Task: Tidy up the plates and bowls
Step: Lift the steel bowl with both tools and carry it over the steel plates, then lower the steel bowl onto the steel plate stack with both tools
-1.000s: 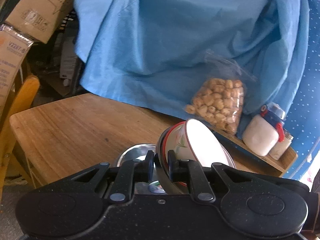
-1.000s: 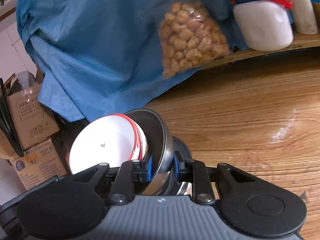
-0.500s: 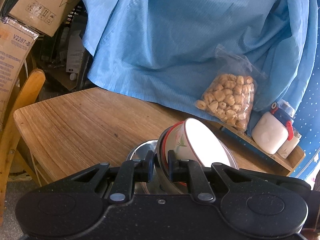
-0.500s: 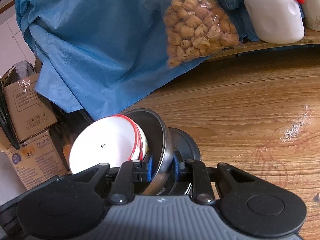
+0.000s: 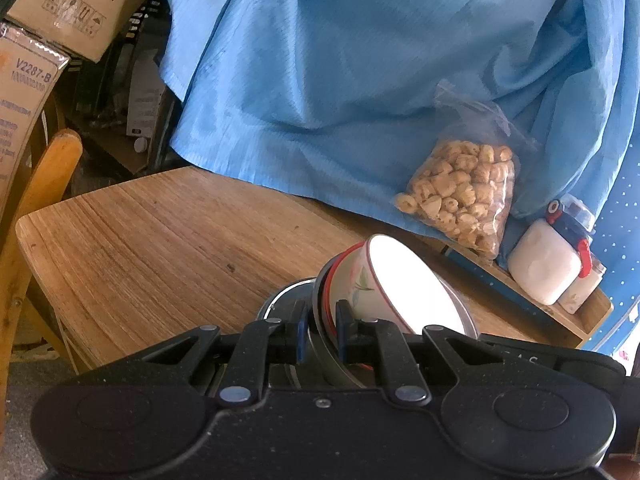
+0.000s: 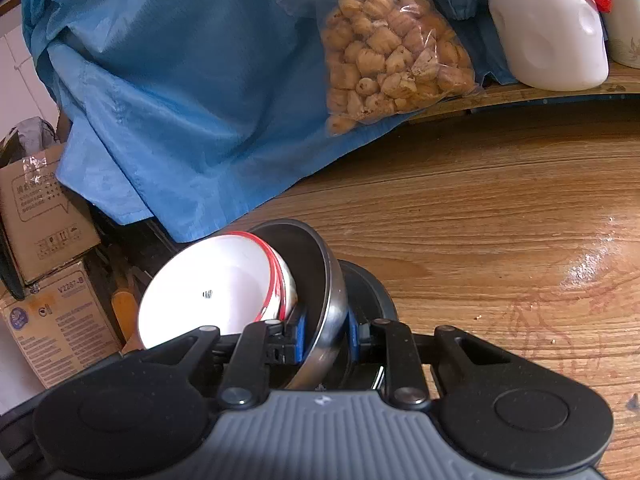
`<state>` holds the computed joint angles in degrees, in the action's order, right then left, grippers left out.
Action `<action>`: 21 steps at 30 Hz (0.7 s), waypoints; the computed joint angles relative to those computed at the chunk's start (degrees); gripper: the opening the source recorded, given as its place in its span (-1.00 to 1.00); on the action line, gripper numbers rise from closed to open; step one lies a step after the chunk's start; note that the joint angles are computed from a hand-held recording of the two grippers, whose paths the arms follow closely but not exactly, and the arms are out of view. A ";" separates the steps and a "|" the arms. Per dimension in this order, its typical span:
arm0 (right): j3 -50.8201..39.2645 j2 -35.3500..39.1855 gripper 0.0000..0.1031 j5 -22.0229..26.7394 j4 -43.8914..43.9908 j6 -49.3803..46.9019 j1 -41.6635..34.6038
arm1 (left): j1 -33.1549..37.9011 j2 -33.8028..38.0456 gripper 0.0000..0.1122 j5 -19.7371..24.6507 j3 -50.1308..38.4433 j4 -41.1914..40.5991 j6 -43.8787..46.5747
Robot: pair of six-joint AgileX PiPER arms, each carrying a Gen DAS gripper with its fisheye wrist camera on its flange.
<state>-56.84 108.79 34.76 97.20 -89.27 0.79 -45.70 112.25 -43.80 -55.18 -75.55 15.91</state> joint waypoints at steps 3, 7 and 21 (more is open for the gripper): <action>-0.56 0.51 -0.54 -0.41 -0.51 0.67 0.48 | 0.47 0.12 -0.76 0.55 -0.06 -0.25 0.13; -1.38 1.36 -0.54 -0.62 -1.38 1.70 0.91 | 1.00 0.25 -0.76 1.11 -0.27 -0.59 0.52; -2.60 2.16 -0.54 -0.98 -2.71 3.20 1.45 | 1.56 0.32 -0.76 1.45 -0.34 -0.36 -0.04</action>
